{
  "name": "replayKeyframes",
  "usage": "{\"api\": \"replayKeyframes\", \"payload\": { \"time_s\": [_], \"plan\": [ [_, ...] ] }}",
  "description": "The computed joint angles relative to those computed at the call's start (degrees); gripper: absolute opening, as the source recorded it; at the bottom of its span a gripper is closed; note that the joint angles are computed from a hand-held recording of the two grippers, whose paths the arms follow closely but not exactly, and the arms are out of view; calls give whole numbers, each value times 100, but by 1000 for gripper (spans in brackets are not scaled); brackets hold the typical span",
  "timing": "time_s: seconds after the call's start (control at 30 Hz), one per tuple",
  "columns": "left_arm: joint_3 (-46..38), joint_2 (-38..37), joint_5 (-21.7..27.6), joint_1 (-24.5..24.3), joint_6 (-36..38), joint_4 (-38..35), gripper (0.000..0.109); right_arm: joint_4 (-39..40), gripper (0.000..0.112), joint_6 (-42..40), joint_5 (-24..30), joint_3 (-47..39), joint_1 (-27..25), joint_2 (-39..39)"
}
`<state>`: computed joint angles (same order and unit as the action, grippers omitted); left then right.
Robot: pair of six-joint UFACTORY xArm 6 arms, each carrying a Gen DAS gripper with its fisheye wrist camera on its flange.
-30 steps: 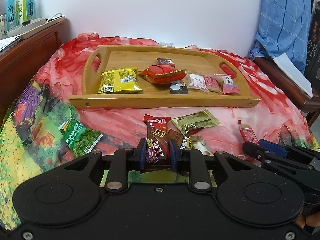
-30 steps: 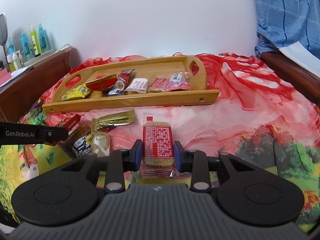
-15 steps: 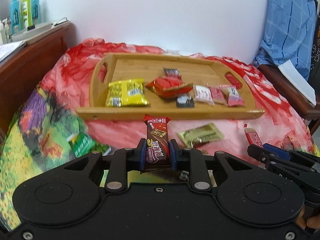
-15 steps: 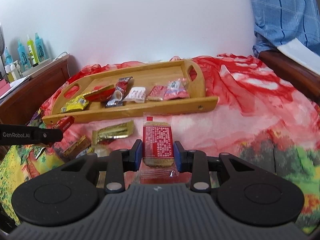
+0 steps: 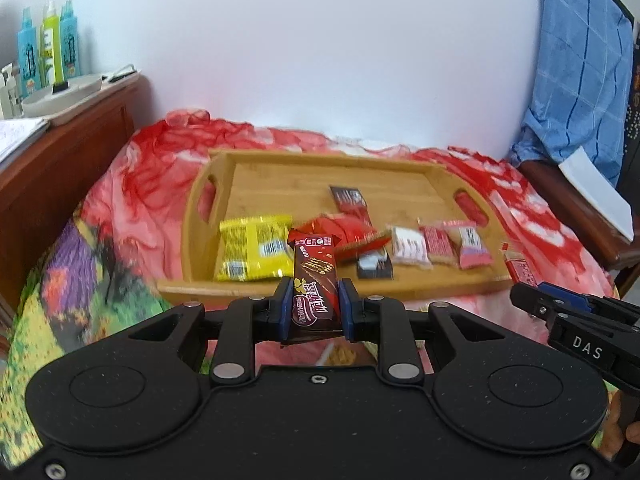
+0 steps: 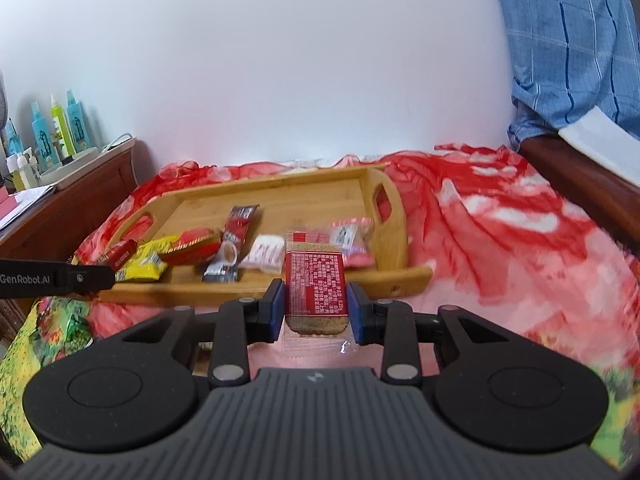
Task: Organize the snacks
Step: 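Carry the chocolate bar with the left tool while the right tool carries the cake packet over the tray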
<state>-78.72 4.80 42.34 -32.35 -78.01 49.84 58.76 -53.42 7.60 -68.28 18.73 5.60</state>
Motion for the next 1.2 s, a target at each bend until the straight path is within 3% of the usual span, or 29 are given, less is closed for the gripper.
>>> {"api": "replayKeyframes", "payload": {
  "time_s": [0.17, 0.57, 0.8, 1.2],
  "plan": [
    [-212, 81, -140, 241, 225, -119, 22, -558, 38, 551, 349, -438, -154, 241],
    [-946, 675, -753, 1008, 1042, -1173, 22, -1785, 38, 1844, 1094, -2028, -416, 1278],
    [-1610, 1287, -848, 1362, 1631, -1861, 22, -2674, 38, 2675, 1593, -3391, -531, 2230],
    [-2608, 2307, -661, 1567, 2233, -2249, 22, -4182, 38, 3952, 2702, -6170, -558, 4155]
  ]
}}
